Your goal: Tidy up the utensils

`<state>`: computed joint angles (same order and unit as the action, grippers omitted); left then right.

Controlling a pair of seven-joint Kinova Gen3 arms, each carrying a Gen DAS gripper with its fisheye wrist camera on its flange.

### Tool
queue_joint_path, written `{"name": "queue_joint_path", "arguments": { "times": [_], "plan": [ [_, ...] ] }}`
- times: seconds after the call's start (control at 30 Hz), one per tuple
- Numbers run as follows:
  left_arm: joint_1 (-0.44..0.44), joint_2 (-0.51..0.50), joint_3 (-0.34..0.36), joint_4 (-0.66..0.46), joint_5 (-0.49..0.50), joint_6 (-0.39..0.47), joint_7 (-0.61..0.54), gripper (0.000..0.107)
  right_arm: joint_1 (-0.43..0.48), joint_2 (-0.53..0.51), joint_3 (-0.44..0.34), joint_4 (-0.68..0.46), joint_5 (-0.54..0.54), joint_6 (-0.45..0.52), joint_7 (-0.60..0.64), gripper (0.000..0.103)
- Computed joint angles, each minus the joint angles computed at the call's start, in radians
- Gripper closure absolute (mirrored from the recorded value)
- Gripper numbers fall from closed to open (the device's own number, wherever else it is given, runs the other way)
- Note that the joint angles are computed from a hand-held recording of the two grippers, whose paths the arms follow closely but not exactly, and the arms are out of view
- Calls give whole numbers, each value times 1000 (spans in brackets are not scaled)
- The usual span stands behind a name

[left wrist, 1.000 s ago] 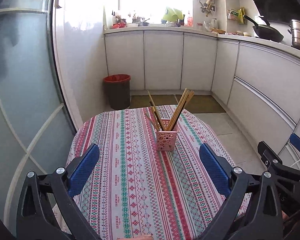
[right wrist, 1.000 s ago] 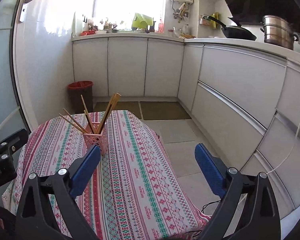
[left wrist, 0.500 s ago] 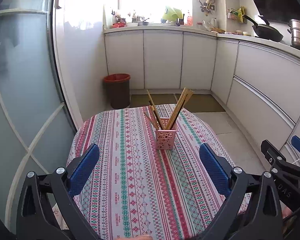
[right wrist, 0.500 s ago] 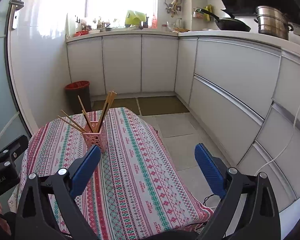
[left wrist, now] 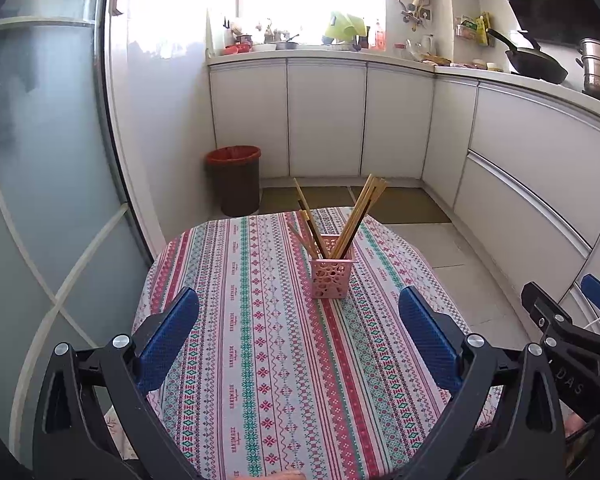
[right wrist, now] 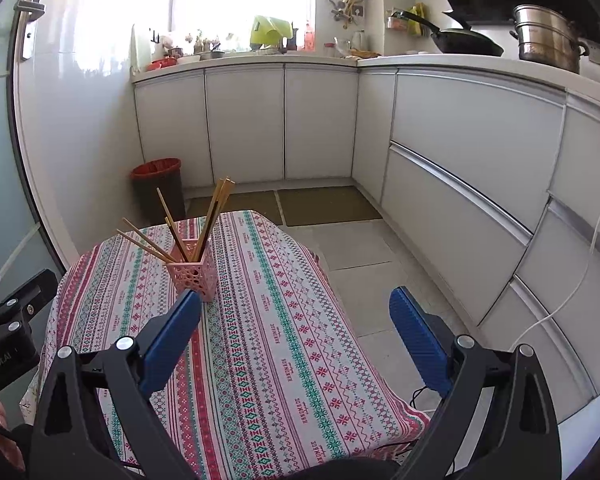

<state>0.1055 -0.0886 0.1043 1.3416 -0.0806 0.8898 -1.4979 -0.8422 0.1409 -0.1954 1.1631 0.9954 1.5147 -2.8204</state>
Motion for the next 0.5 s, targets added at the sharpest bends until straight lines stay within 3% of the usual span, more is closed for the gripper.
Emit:
{"name": "queue_joint_path", "arguments": {
  "times": [0.5],
  "plan": [
    [1, 6, -2, -2, -1, 3, 5, 12, 12, -1, 3, 3, -24, -15, 7, 11]
  ]
}}
